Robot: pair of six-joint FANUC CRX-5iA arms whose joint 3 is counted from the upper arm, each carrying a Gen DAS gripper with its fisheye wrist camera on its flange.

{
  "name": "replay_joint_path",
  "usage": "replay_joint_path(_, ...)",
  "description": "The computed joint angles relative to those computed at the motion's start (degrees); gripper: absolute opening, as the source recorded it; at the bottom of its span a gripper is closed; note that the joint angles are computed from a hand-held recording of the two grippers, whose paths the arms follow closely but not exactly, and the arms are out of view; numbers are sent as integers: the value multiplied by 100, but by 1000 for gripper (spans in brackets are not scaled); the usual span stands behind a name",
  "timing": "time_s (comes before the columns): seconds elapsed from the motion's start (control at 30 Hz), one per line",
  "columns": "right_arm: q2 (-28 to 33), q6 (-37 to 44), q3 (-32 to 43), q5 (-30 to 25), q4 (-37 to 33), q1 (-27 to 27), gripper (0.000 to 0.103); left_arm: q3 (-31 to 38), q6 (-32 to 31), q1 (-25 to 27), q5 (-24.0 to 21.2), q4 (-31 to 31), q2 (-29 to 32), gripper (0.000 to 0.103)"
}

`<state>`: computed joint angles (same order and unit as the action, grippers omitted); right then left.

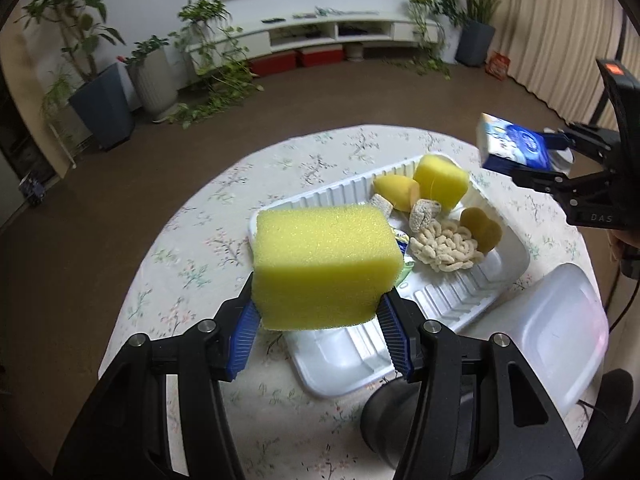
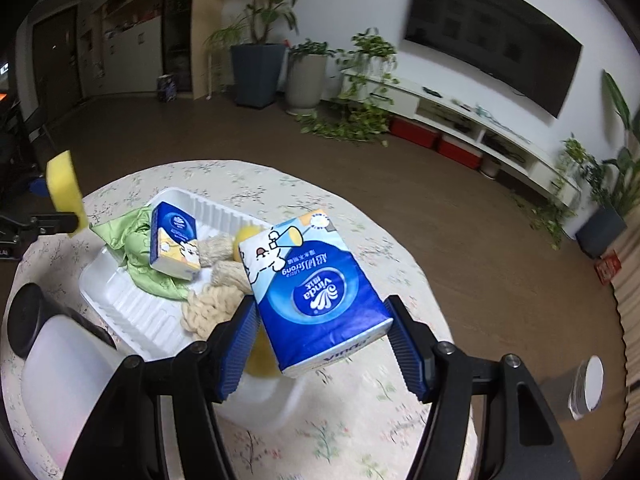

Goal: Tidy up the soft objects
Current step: 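Lift and carry the yellow sponge and tissue pack over the white tray with both tools, then open both tools to drop the yellow sponge and tissue pack into the tray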

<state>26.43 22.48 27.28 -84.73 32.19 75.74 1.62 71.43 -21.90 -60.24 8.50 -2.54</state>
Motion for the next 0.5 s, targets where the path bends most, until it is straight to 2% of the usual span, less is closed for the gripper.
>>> replay_joint_path(0.27,417,971,615,319,-528,-291,66,458,-396,-135,-349,9,610,52)
replay_joint_path(0.5,521,1598,724,615,-988,-437,66,585,-602,-159,-494,144,885,52)
